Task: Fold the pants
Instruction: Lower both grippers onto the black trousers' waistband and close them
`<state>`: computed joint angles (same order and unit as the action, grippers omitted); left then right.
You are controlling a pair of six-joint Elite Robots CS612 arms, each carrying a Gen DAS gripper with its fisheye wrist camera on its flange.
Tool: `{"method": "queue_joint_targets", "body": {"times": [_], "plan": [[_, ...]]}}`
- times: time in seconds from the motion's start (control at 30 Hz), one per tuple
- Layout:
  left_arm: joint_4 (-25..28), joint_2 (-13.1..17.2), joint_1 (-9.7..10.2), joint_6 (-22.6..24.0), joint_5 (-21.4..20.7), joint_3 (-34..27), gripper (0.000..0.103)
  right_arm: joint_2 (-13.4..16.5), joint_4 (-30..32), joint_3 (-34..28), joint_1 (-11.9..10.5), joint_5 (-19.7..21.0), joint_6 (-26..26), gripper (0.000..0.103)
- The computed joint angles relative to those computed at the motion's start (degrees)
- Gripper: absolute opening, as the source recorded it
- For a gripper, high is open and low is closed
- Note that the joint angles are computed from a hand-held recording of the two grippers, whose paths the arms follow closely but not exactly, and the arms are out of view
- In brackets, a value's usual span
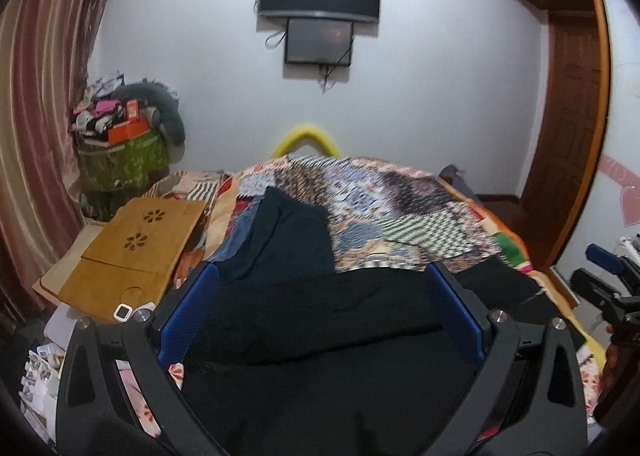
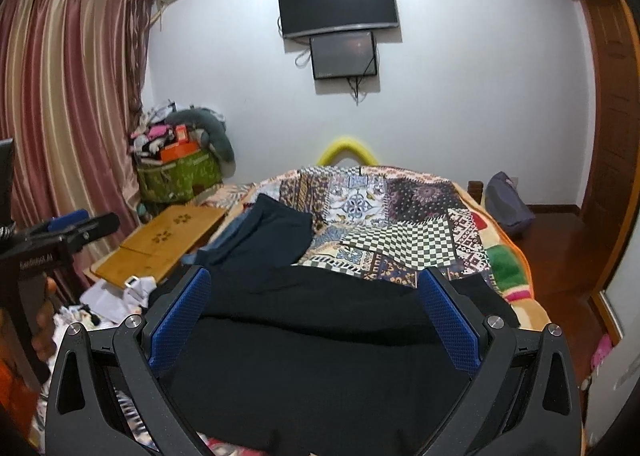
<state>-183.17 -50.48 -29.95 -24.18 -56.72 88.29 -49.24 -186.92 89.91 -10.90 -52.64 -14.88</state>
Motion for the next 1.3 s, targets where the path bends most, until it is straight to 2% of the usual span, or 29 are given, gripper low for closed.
{"method": "queue_joint_targets", "body": {"times": [0.1,0.27,0.33,0.37,0.43,0.63,0.73,0.93,0.97,1.03,1.1,1.17,1.23,1.3], "plan": [[6.55,1.45,2.83,-2.09,-3.00,-3.48,0.103,2.06,6.54,-4.43,0.57,-1.32,-3.68,0.102],[16.23,4.69,7.46,-5.19,-7.23,-9.17,0.103,5.60,15.45,-11.26,1.14,-3.10,-6.90,0.102],[20.68,6.27,9.06,-6.33,-7.68,-11.65,0.102,7.17,19.10,-14.18,1.31,-3.92,-8.38,0.102],[22.55,7.05,9.72,-7.04,-8.01,-12.86,0.100,7.78,20.99,-15.48,1.45,-4.21,-9.02,0.102],[26.23,8.74,11.35,-8.91,-10.35,-15.13,0.090,9.21,26.52,-18.59,1.66,-4.31,-10.71,0.102],[37.55,13.98,14.99,-12.87,-17.23,-22.03,0.073,14.22,43.00,-28.62,2.88,-5.76,-16.60,0.102],[42.04,16.45,16.05,-14.11,-18.77,-25.03,0.067,16.94,50.16,-33.71,3.67,-7.01,-20.62,0.100],[48.48,20.63,17.57,-14.19,-22.42,-30.65,0.062,22.54,62.94,-44.34,4.95,-8.54,-25.39,0.089],[48.28,21.16,17.72,-13.45,-23.25,-31.22,0.060,23.25,63.90,-45.54,5.16,-8.99,-25.98,0.087],[47.23,21.71,17.91,-12.58,-25.00,-31.63,0.047,24.43,65.51,-47.60,5.63,-10.33,-27.09,0.084],[45.47,21.77,17.96,-12.17,-26.22,-31.27,0.037,25.58,68.07,-49.73,5.92,-11.01,-28.50,0.073],[45.54,21.59,17.71,-11.29,-25.18,-31.07,0.034,26.45,70.52,-51.21,6.08,-10.74,-29.24,0.066],[45.53,21.28,17.34,-10.09,-24.02,-30.70,0.025,26.36,69.74,-50.61,6.02,-9.79,-28.84,0.059],[44.51,20.68,17.06,-9.72,-23.39,-29.81,0.020,26.06,70.00,-49.96,5.95,-9.26,-28.30,0.048]]}}
